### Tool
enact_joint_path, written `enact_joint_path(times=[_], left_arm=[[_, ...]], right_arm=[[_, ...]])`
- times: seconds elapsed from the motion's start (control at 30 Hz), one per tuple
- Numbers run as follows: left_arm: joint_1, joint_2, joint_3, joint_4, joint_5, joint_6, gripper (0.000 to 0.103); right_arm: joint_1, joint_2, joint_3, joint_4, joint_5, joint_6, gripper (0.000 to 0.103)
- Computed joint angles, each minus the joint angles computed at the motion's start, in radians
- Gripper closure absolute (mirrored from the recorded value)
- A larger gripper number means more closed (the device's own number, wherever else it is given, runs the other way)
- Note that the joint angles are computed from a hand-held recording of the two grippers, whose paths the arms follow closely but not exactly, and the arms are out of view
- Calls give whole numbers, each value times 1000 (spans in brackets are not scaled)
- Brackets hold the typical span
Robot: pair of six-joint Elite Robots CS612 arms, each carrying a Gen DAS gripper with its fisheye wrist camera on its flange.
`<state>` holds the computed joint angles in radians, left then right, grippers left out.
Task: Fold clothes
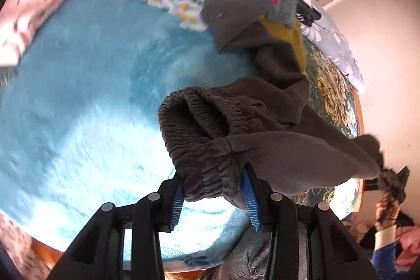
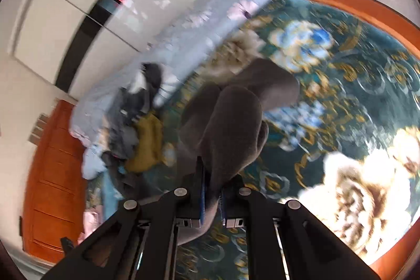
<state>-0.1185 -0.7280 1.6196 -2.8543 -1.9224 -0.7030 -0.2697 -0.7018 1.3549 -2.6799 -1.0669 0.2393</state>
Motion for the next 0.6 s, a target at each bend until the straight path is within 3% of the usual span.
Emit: enact_joint_path(times=[0.1, 0.27, 0.37, 0.47, 0.6], left_arm=[[-2, 42, 30, -71, -39, -127, 59], [-4, 59, 98, -359, -46, -364, 48], [-2, 78, 129, -518, -61, -566, 29], [-3, 124, 151, -732, -94, -824, 27], [-27, 172, 148, -898, -1, -1035, 27]], right_arm=[[2, 27, 23, 83, -50, 40, 94], [-6, 30, 67, 51, -42, 105, 94], [-7, 28, 69, 49, -41, 111, 94], [-3, 27, 67, 51, -48, 106, 94], [0, 25, 71, 44, -45, 114, 93]])
